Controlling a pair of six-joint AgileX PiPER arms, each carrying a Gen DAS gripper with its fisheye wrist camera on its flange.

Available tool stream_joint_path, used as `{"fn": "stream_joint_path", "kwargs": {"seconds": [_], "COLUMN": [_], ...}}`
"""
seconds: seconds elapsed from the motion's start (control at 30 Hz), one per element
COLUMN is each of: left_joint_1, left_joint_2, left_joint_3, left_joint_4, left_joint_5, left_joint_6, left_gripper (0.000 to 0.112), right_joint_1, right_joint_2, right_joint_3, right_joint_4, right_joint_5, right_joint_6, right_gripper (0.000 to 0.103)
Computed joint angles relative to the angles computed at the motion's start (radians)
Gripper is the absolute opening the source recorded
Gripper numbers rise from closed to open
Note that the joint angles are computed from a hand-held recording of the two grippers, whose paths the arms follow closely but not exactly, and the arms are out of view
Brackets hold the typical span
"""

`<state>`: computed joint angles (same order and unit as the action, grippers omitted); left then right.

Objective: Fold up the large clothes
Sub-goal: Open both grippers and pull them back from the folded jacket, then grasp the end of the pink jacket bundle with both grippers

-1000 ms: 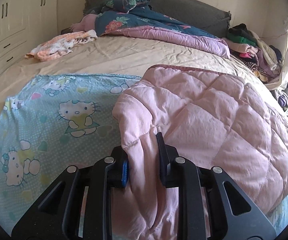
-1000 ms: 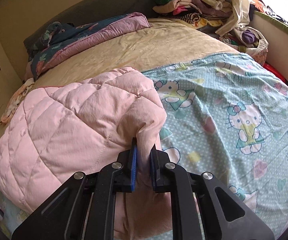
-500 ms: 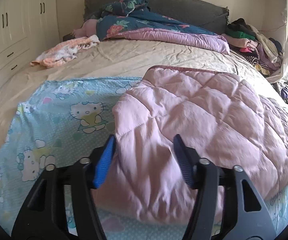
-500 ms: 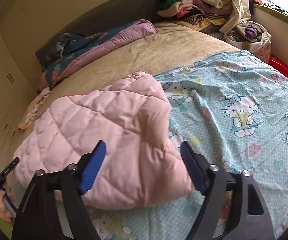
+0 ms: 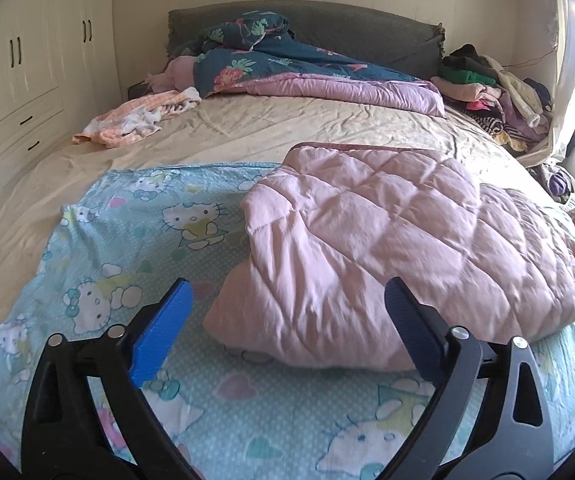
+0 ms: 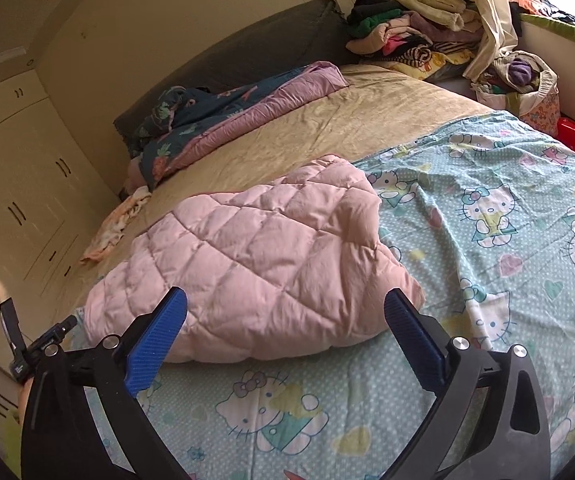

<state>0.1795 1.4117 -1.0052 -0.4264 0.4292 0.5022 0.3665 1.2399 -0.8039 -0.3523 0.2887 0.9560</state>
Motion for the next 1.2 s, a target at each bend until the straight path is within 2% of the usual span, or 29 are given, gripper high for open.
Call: {"fn": "stream_joint_path", "kwargs": {"seconds": [0.33, 0.53, 0.67, 0.93, 1.1, 1.2], "left_joint_1": [0.039, 0.046, 0.048, 0.032, 0.053, 0.049], "left_joint_2": [-0.124, -0.173, -0.188, -0.16, -0.082, -0.034], "left_joint_3": [0.109, 0.187, 0.214, 0.225, 0.19, 0.165], "left_joint_4": [-0.109, -0.128, -0.114, -0.069, -0.161, -0.169], "left_joint_5": [0.085, 0.088, 0.085, 0.056, 0.081, 0.072], "left_joint_6": [0.061, 0.078, 0.07, 0.019, 0.037, -0.003], "left_gripper": [0.093, 0.093, 0.093, 0.093, 0.093, 0.093], "right_joint_1": [0.136, 0.23, 0.252, 0.195, 0.139, 0.096], "right_joint_2": [-0.088, -0.08, -0.066, 0.008, 0.08, 0.123], "right_joint_3": [0.078, 0.11, 0.121, 0.117, 0.098, 0.079], "right_joint_4": [-0.222, -0.379, -0.41, -0.405, -0.426, -0.419], "right_joint_5": [0.037, 0.061, 0.057, 0.019, 0.02, 0.015], "right_joint_6": [0.332, 0.54, 0.593, 0.628, 0.686, 0.706], "right_gripper": [0.099, 0.099, 0.099, 0.099, 0.099, 0.099]}}
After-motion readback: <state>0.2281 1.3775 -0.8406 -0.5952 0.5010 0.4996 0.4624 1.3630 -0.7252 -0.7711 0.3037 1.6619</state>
